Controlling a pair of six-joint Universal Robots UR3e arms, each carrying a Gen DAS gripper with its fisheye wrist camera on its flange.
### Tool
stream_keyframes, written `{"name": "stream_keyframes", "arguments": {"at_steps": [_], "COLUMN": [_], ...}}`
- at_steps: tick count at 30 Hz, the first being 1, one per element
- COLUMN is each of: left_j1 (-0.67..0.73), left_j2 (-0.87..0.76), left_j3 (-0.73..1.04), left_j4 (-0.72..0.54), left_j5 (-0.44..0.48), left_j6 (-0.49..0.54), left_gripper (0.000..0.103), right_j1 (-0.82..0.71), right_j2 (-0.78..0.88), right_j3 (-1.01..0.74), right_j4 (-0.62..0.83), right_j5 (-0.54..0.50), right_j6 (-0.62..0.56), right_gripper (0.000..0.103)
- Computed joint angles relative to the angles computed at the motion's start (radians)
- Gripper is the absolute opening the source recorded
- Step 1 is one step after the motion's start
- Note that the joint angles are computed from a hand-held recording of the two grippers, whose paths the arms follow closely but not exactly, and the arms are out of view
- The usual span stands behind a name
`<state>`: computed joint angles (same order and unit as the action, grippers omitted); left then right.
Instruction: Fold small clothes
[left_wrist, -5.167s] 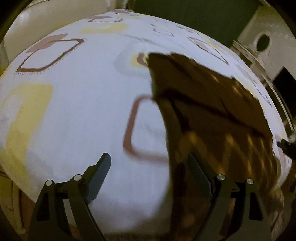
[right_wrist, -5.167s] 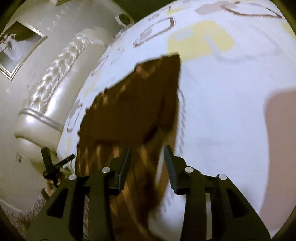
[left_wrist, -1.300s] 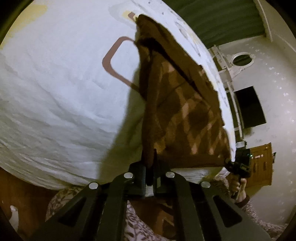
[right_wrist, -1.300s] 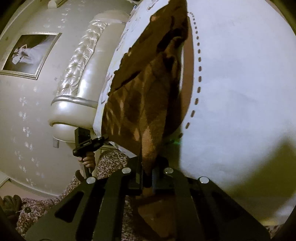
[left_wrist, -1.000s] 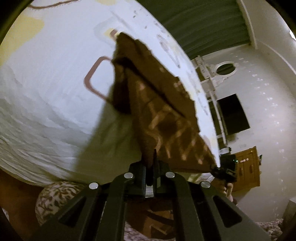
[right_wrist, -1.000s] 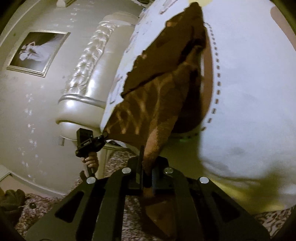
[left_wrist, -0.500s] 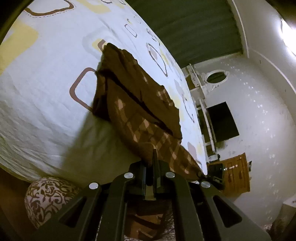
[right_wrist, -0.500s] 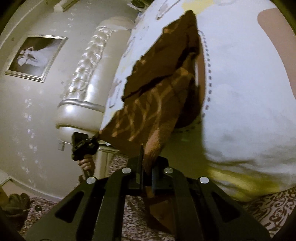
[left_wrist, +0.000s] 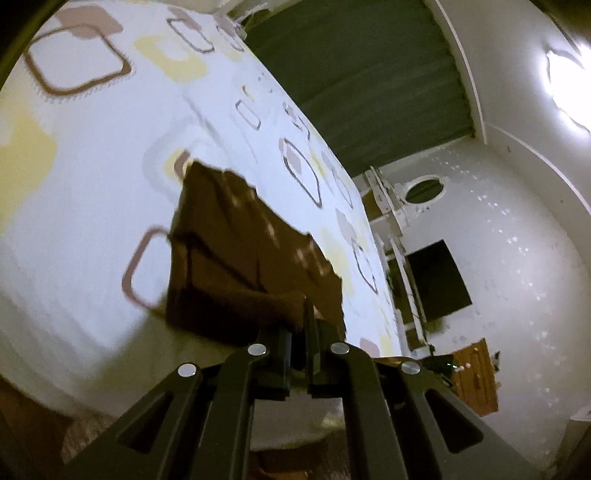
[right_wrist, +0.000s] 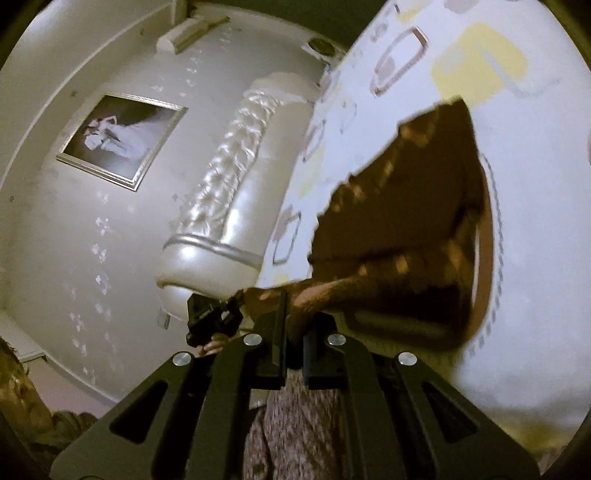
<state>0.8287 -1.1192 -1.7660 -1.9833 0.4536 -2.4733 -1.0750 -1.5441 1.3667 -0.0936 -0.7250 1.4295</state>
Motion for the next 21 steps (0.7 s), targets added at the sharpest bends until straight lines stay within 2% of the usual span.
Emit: {"name": "stream_keyframes", "arguments": {"at_steps": [1,2,4,5,9,12,15,16,18,20,21], "left_j1": [-0.019,-0.068,-0.114,-0.16,-0.246,-0.322,-0.388,-0.408,-0.435,-0.46,-0.47], "left_j2": [-0.02,-0.075,-0.138,-0.205,-0.383,-0.539,-0.691,-0.745,-0.834,-0.923,-0.961], "left_j3": [-0.001,0.001,0.007,0.029,0.133,0.258,0.395,0.447,0.53,0.627,0.673], "left_j4": [0.073,0.229,0.394,0.538,0.778,0.911,0.963,0.969,0.982,0.972,0.962], "left_j5": [0.003,0.007,0.021,0.043,0.089,0.154,0.228,0.25,0.282,0.312,0.326], "left_j6": [-0.054,-0.175,-0.299,-0.409,-0.615,-0.745,-0.831,-0.854,-0.897,-0.927,-0.936], "left_gripper": [0.005,0.004,0.005,0.004,0.004,0.004,0.004,0.004,0.004,0.004,0.004], "right_j1": [0.019,0.047,0.104,0.127,0.209,0.27,0.33,0.357,0.383,0.414,0.424], "right_j2": [0.02,0.05,0.113,0.136,0.239,0.306,0.338,0.35,0.364,0.393,0.408], "right_j3": [-0.023,-0.061,-0.13,-0.159,-0.276,-0.338,-0.31,-0.275,-0.226,-0.166,-0.158], "right_j4": [0.009,0.021,0.032,0.027,0.011,-0.094,-0.327,-0.48,-0.664,-0.917,-0.986], "right_j5": [0.028,0.073,0.153,0.186,0.305,0.384,0.443,0.463,0.479,0.494,0.498], "right_j6": [-0.003,-0.002,0.01,0.025,0.083,0.202,0.406,0.532,0.68,0.872,0.926], "right_gripper": [0.005,0.005,0.005,0.005,0.005,0.005,0.005,0.005,0.005,0.005,0.005]}}
